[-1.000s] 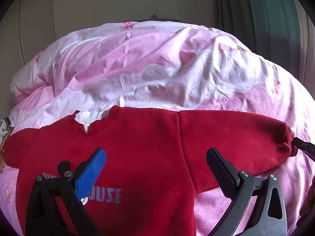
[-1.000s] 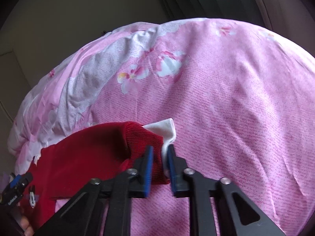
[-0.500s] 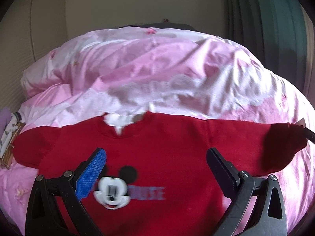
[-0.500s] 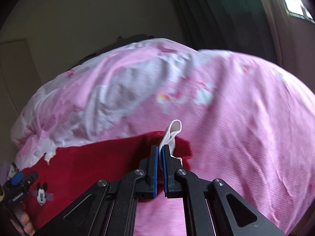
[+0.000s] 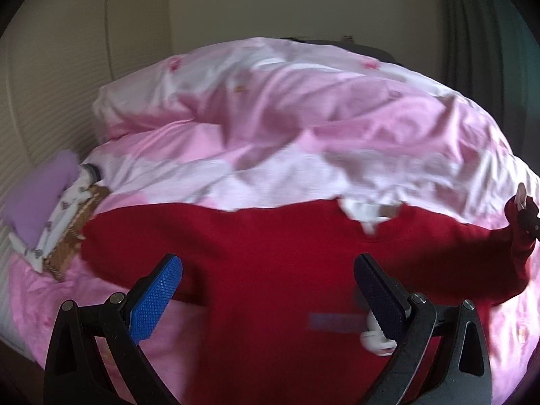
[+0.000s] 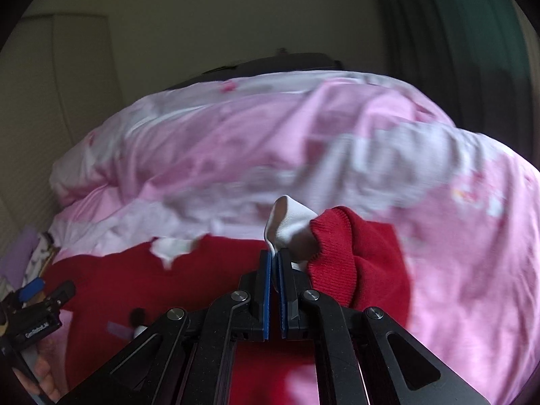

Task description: Fold small clothes

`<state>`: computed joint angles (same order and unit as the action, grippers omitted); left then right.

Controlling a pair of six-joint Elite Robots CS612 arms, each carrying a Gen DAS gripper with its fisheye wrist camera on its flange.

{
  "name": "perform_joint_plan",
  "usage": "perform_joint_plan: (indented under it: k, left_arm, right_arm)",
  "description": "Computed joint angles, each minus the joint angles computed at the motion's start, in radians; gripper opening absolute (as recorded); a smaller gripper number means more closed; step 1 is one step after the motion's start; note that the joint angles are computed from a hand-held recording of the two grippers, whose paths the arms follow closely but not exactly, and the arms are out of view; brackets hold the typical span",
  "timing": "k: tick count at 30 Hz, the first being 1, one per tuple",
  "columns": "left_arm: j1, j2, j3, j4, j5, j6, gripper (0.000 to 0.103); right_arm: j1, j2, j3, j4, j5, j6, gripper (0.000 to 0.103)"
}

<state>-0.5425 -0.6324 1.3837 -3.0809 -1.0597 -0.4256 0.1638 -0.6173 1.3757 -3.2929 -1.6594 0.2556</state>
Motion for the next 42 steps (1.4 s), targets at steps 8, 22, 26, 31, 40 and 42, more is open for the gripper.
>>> perform_joint_plan:
  k: [8, 22, 26, 31, 40, 42]
  left_arm:
    - [0.073, -0.041, 0.099, -0.030, -0.007, -0.050, 0.103]
    - [0.131, -0.062, 0.175, -0.051, -0.022, -0.088, 0.103]
    - [0.126, -0.057, 0.168, -0.051, -0.029, -0.076, 0.103]
    - [0.109, -0.054, 0.158, -0.055, -0.035, -0.062, 0.103]
    - [0.058, -0.024, 0.096, -0.058, -0.081, 0.001, 0.103]
    - [0.043, -0.008, 0.064, -0.058, -0.097, 0.046, 0.103]
  right_arm:
    - [0.112, 0.106, -0.221, 0.169, -0.049, -0.100, 0.005]
    - [0.232, 0.312, -0.582, 0.465, -0.151, -0.222, 0.003]
    - [0.219, 0.275, -0.504, 0.380, -0.090, -0.201, 0.017]
    - [0.208, 0.218, -0.383, 0.230, -0.045, -0.226, 0.041]
    - [0.170, 0.109, -0.161, 0.039, -0.120, -0.161, 0.058]
    - [0.153, 0.091, -0.122, 0.035, -0.131, -0.125, 0.058]
